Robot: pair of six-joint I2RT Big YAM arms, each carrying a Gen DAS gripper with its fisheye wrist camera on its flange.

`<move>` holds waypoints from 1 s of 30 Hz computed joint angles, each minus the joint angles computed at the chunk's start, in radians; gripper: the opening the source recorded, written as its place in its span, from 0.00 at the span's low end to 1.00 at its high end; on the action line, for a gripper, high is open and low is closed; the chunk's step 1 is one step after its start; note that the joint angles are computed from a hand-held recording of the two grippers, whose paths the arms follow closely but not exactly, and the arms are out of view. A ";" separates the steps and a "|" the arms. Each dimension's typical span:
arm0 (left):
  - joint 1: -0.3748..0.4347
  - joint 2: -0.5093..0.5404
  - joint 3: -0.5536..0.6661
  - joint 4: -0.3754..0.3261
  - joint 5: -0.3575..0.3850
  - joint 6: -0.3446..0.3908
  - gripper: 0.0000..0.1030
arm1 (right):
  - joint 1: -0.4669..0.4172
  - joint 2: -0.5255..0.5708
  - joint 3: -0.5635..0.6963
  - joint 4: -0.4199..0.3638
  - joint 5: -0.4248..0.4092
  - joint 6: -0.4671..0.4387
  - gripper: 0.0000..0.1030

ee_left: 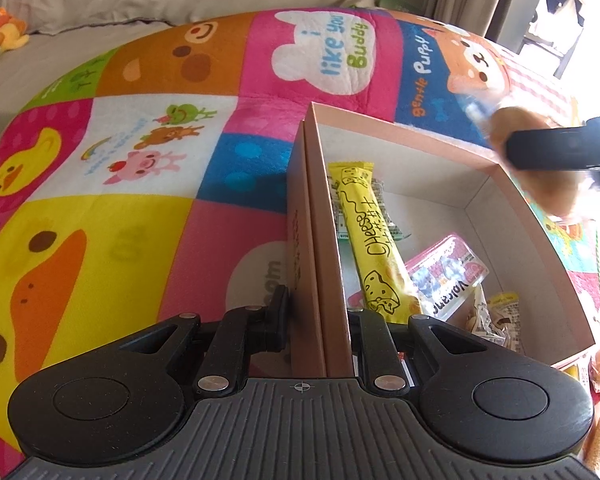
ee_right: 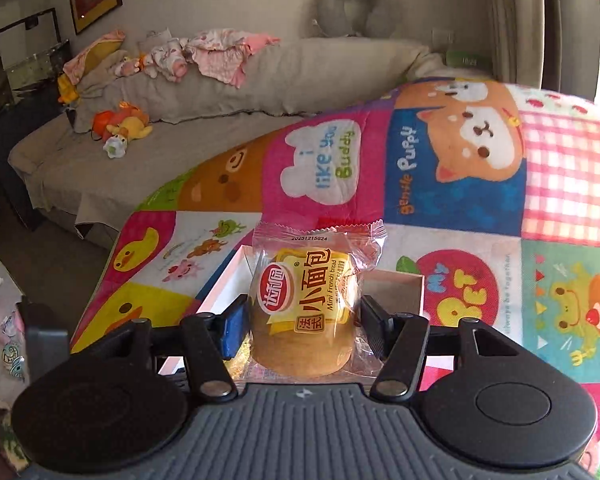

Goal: Organize objects
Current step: 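Carry the bun over the box and release it with the right tool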

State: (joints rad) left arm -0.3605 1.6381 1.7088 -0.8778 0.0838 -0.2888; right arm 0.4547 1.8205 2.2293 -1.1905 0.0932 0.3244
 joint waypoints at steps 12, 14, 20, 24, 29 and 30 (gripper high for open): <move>0.002 -0.003 -0.009 0.013 0.007 -0.007 0.19 | -0.018 0.169 0.124 -0.076 -0.088 0.153 0.57; 0.002 -0.003 -0.009 0.014 0.008 -0.008 0.19 | -0.022 0.172 0.125 -0.073 -0.104 0.169 0.59; 0.003 -0.006 -0.014 0.021 0.011 -0.011 0.19 | -0.020 0.055 -0.004 0.009 -0.061 0.129 0.72; 0.004 -0.006 -0.015 0.021 0.016 -0.006 0.19 | -0.021 -0.089 -0.152 0.073 0.000 0.094 0.72; 0.003 -0.005 -0.013 0.018 0.012 -0.002 0.19 | -0.036 -0.279 -0.369 0.143 0.100 0.096 0.75; 0.004 -0.005 -0.013 0.017 0.014 -0.002 0.19 | -0.035 -0.317 -0.416 0.149 0.157 0.087 0.75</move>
